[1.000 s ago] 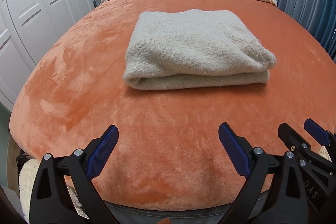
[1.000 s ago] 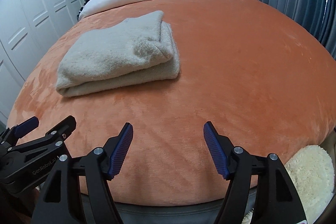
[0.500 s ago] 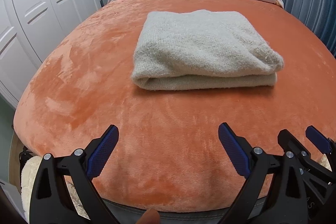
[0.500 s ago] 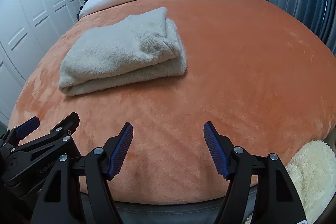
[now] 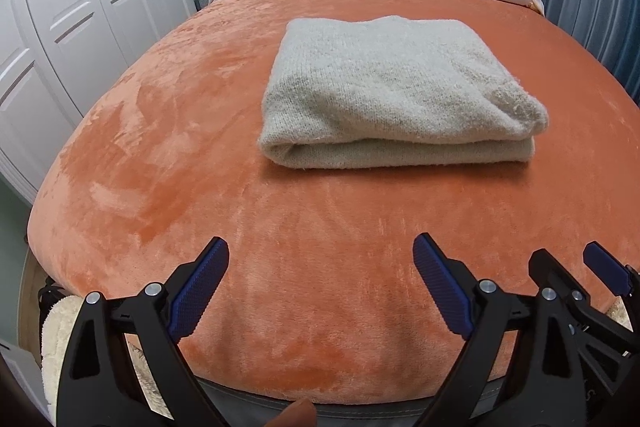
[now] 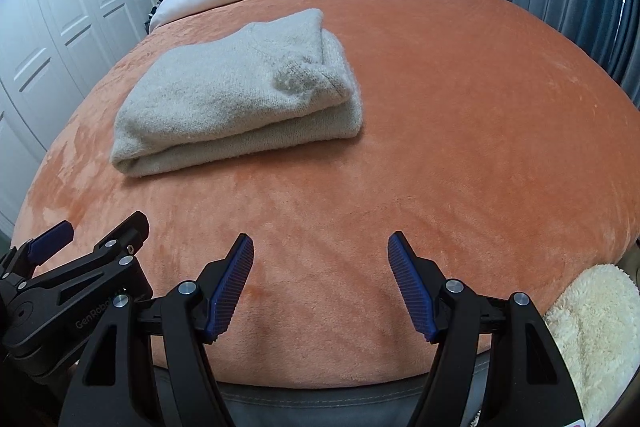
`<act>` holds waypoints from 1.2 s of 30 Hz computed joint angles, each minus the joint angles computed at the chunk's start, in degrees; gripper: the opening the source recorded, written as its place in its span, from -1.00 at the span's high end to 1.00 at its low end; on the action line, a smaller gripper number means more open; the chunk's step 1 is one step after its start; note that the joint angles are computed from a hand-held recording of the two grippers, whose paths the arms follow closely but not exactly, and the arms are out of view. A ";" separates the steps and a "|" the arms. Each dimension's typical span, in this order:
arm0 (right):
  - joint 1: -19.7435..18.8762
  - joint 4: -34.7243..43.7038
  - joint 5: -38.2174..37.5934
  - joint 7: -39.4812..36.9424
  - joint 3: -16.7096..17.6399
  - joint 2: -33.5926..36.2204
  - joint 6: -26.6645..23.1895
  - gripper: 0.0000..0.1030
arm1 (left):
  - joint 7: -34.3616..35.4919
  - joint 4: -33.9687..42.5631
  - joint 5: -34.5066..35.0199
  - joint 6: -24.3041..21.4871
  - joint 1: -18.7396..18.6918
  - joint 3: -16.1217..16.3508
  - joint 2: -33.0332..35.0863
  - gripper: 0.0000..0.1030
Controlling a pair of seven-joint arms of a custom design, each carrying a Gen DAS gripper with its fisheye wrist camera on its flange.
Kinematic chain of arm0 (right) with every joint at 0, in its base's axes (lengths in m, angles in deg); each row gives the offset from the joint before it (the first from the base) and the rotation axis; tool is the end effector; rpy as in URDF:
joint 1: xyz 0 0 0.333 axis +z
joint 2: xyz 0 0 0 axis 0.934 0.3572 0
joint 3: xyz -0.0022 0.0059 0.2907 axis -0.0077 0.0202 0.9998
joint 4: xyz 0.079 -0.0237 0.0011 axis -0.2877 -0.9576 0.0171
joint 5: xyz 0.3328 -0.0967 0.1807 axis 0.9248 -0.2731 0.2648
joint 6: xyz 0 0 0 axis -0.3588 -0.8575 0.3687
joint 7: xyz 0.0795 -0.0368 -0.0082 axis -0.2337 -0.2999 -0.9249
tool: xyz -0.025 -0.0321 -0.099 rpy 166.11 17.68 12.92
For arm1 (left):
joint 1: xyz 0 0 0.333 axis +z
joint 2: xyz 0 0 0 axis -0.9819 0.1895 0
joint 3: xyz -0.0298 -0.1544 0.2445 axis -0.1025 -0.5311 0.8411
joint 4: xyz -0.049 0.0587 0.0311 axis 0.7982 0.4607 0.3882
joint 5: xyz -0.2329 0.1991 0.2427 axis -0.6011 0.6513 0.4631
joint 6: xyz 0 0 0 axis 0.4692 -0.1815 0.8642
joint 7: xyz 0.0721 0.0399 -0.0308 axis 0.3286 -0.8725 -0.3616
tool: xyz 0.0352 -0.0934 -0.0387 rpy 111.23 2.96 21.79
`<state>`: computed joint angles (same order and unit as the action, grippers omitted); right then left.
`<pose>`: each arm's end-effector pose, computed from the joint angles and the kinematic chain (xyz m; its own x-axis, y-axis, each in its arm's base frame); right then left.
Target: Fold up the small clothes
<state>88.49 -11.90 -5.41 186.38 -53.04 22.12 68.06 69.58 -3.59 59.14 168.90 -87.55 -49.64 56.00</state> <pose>0.6617 0.2202 0.4816 -0.3741 -0.9225 -0.0947 -0.7366 0.3576 -0.5741 0.6965 -0.1460 0.4769 -0.2328 -0.9687 -0.0866 -0.7633 0.2372 -0.6009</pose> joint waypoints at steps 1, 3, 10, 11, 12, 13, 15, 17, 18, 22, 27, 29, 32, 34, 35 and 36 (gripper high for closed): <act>0.02 0.03 -0.02 0.07 -0.02 0.01 -0.04 -0.31 | -0.08 -0.03 -0.01 0.05 -0.01 0.02 -0.01 -0.76; -0.10 -0.02 0.05 -0.18 -0.01 -0.01 0.05 -0.31 | -0.23 0.13 0.14 0.00 -0.09 0.11 0.08 -0.76; -0.05 -0.04 0.17 0.05 -0.01 0.06 0.04 -0.31 | -0.23 0.74 0.00 -0.42 0.00 0.14 0.51 -0.76; -0.06 0.01 0.25 0.02 0.01 0.08 -0.04 -0.31 | -0.37 0.64 0.16 -0.41 -0.08 0.22 0.44 -0.76; -0.06 0.04 0.31 0.02 0.03 0.10 -0.11 -0.31 | -0.49 0.51 0.11 -0.36 -0.08 0.19 0.33 -0.76; -0.09 -0.04 0.34 0.03 0.01 0.05 -0.03 -0.31 | -0.42 0.54 0.07 -0.38 -0.03 0.15 0.35 -0.76; -0.19 -0.09 0.38 -0.14 0.00 0.06 0.06 -0.31 | -0.57 0.41 0.18 -0.31 -0.10 0.18 0.28 -0.76; 0.01 0.00 0.05 0.14 -0.07 0.16 -0.05 -0.31 | -0.59 0.42 0.31 -0.29 -0.12 0.21 0.36 -0.76; 0.08 0.05 -0.12 0.26 -0.13 0.28 -0.08 -0.31 | -0.63 0.49 0.38 -0.30 -0.13 0.24 0.49 -0.76; 0.33 0.98 -0.29 0.48 -0.17 1.22 -0.74 -0.31 | -0.97 1.43 0.79 -1.13 -0.30 0.48 1.34 -0.75; 0.61 1.37 -1.16 0.94 -0.53 1.91 -0.24 -0.31 | -1.04 2.13 1.32 -0.83 -0.43 0.71 2.17 -0.75; 0.77 1.00 -2.08 1.59 -0.93 2.31 0.77 -0.31 | -0.83 2.80 1.30 -0.85 -0.46 0.64 3.22 -0.75; 0.92 0.01 -3.36 2.79 -1.46 3.22 2.47 -0.32 | -0.67 3.64 1.55 -0.63 -0.87 0.82 5.13 -0.75; 1.90 -0.73 -6.22 4.94 -2.56 3.55 3.51 -0.32 | -1.25 2.80 1.56 1.60 -1.00 1.12 5.61 -0.76; 2.57 -0.93 -8.03 6.35 -3.12 3.59 3.71 -0.32 | -1.56 2.36 1.74 2.83 -1.17 1.37 5.62 -0.76; 2.74 -1.01 -8.70 7.26 -3.23 3.69 3.82 -0.32 | -1.50 2.51 1.67 3.22 -1.19 1.43 5.87 -0.77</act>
